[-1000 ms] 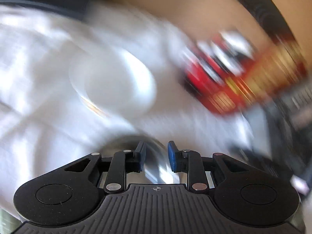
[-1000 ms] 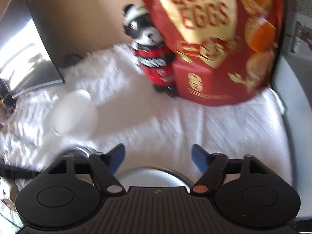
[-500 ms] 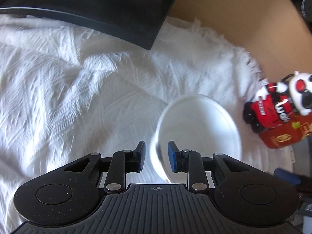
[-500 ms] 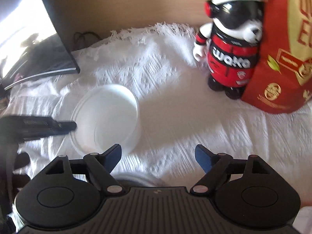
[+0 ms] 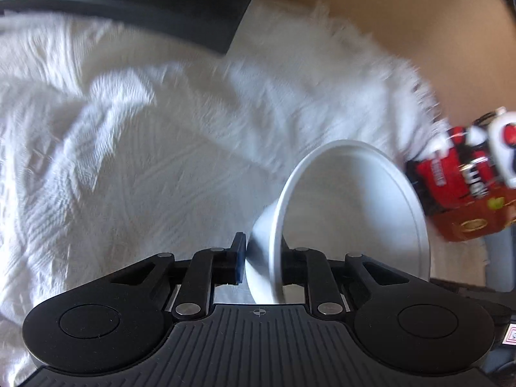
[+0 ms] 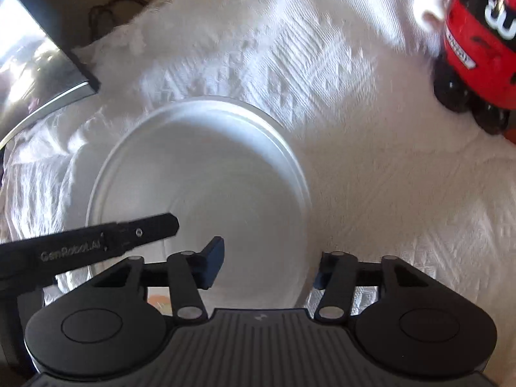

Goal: Organize plates and bowls
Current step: 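Grasp the white bowl rim with the left tool and lift it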

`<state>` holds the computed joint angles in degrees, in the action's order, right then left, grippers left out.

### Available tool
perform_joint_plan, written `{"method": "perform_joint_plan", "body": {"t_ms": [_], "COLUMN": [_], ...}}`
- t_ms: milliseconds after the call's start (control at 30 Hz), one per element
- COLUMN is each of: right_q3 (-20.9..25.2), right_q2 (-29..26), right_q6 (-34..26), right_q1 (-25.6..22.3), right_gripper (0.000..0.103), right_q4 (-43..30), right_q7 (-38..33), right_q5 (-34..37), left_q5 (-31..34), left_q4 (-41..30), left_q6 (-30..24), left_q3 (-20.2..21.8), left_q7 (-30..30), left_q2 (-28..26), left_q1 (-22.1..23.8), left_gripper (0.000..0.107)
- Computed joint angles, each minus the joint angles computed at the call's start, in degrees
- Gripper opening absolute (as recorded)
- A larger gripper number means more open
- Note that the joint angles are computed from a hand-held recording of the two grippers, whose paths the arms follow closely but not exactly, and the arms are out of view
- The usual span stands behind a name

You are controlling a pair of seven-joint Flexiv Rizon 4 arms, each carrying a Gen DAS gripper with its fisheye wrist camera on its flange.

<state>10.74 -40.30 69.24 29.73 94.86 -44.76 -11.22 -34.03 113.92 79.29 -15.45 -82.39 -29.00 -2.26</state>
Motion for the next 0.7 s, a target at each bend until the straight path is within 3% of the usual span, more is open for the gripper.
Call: {"method": "perform_joint_plan", "body": {"t_ms": [67,167,300,433,533,600,700], "right_q3": [-0.4,-2.02,-8.01,-18.05,-22.71,-22.53,-21.38], "right_q2": [2.63,8.76,18.27,29.39,37.69,41.32,46.26], "right_q6": [2.54,8.33,14.09,19.24,20.0,19.57,18.65], "right_q1": [0.0,0.56,3.47,7.12,5.12,1.24,-2.67], "right_gripper": [0.046,0.046,0.046,0.046,0.046,0.046,0.047], "right_q4": [3.02,10.17,20.69,32.77,39.91,42.76,47.38], "right_q7": [0.34,1.25,5.31,15.07,24.04,27.91,26.45], "right_q5": [0.02,-1.16,-7.28,-20.4,-35.55,-42.47,-41.57], "left_q5": [-4.13,-7.08,-2.29,0.17,0.37,2.34,6.15], "left_q4": [2.81,4.21,1.95,-0.15,-2.27,-4.35,-8.42], "left_q6": [3.22,2.27,-1.29,-3.3,-2.84,-3.66,-7.74], "left_q3": [-4.55,-5.83,-0.54,-0.05,-1.38,-1.31,-0.33], "left_q7": [1.31,0.44,-3.08,-3.56,-2.24,-2.69,-4.57], "left_q2": [2.42,6.17,9.21,11.05,10.58,9.6,7.39], "left_q1": [2.33,1.58,-5.88,-11.05,-14.1,-16.66,-20.05], "left_gripper": [0.021,0.019,0.019,0.02,0.021,0.024,0.028]}}
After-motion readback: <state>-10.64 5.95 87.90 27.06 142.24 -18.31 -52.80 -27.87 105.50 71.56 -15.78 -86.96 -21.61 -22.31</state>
